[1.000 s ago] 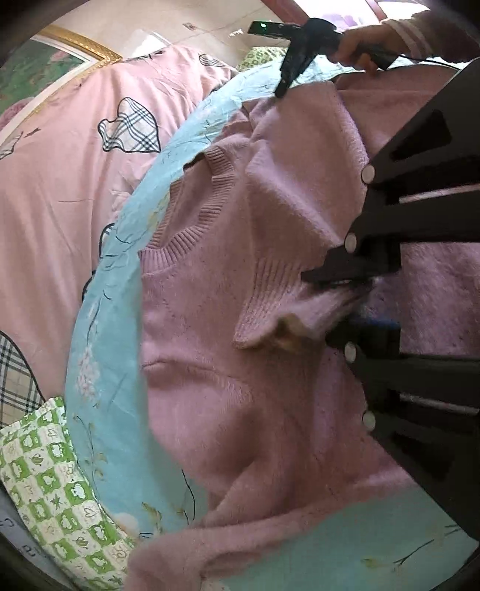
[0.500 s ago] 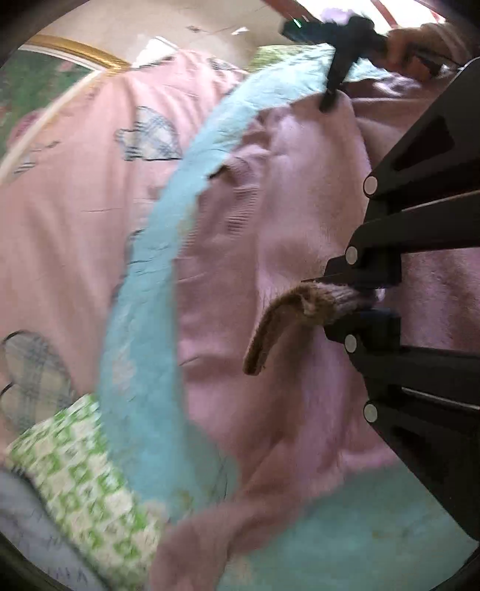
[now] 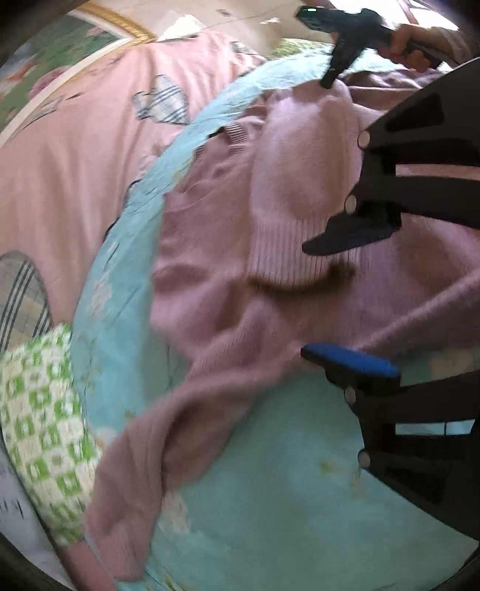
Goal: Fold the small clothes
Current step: 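Grasp the other sleeve cuff with the left tool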
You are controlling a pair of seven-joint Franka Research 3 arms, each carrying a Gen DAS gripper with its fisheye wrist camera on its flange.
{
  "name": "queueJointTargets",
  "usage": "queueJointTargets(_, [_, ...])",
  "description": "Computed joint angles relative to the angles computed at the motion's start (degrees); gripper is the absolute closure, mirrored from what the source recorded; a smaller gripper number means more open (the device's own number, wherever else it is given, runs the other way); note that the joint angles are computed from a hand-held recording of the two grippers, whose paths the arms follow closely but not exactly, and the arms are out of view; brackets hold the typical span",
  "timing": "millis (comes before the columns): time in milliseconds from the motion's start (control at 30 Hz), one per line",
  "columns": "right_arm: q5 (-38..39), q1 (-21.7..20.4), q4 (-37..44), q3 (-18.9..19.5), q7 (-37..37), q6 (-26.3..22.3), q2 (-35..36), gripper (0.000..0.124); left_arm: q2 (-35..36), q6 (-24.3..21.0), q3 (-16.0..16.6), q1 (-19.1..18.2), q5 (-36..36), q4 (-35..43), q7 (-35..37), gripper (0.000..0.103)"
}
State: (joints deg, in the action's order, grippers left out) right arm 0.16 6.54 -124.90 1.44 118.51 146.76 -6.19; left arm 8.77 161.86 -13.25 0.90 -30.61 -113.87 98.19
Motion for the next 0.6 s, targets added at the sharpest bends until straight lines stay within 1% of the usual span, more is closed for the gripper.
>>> queueJointTargets(33, [0.99,0.53,-0.42,0.25,-0.60,0.65,-0.59,0.115,-0.30,-0.66,-0.24,1.03,-2.55,0.02,1.39,0.052])
queueJointTargets(100, [2.25,1.19,-0.98,0.63,-1.30,1.42,-1.27,0.114,-0.70,-0.59,1.45,1.48,-1.81,-0.46,-1.40,0.047])
queueJointTargets(133, [3.37,1.73,-1.40,0.87,-1.91,1.88,-1.68,0.112,-0.54,-0.54,2.29,1.82,-1.08,-0.38,-3.00,0.046])
queueJointTargets(167, [4.14,2.09,-1.53,1.03,-2.46,2.18,-1.78,0.105,-0.23,-1.17,2.98,2.33,-0.54,0.05,-4.53,0.045])
queueJointTargets(200, [5.31,2.66,-1.74,1.23,-3.32,2.57,-1.92,0.092,0.20,-1.93,3.61,2.85,0.03,0.65,-6.35,0.040])
queueJointTargets(233, [6.05,3.14,-1.96,1.47,-3.92,3.01,-2.03,0.084,0.76,-2.43,4.08,3.55,0.14,1.32,-7.90,0.039])
queueJointTargets(267, [6.29,3.52,-2.20,1.80,-4.22,3.59,-2.13,0.072,1.48,-2.21,4.44,4.59,-0.61,2.09,-9.01,0.039])
queueJointTargets(300, [6.54,3.80,-2.51,1.99,-4.53,3.91,-2.40,0.071,2.07,-1.88,4.56,5.46,-0.98,2.75,-9.78,0.039])
queueJointTargets(400, [8.52,5.04,-2.66,2.41,-5.82,3.63,-2.38,0.071,5.47,-1.90,5.61,7.78,0.92,6.68,-14.95,0.039])
queueJointTargets(433, [9.33,5.48,-2.62,2.55,-6.12,3.24,-2.19,0.071,6.85,-2.25,5.32,8.95,0.61,8.37,-15.82,0.039])
queueJointTargets(500, [10.53,6.16,-2.72,2.71,-6.80,2.52,-2.14,0.071,10.53,-2.91,3.11,12.65,-2.87,13.21,-14.13,0.039])
queueJointTargets(533, [11.02,6.51,-2.72,2.85,-7.00,2.16,-2.09,0.071,12.93,-3.13,2.61,13.75,-3.20,16.51,-14.12,0.038])
queueJointTargets(600, [11.84,7.11,-2.62,3.04,-7.50,1.39,-2.03,0.071,17.01,-3.52,3.02,14.43,-0.71,22.14,-16.65,0.037])
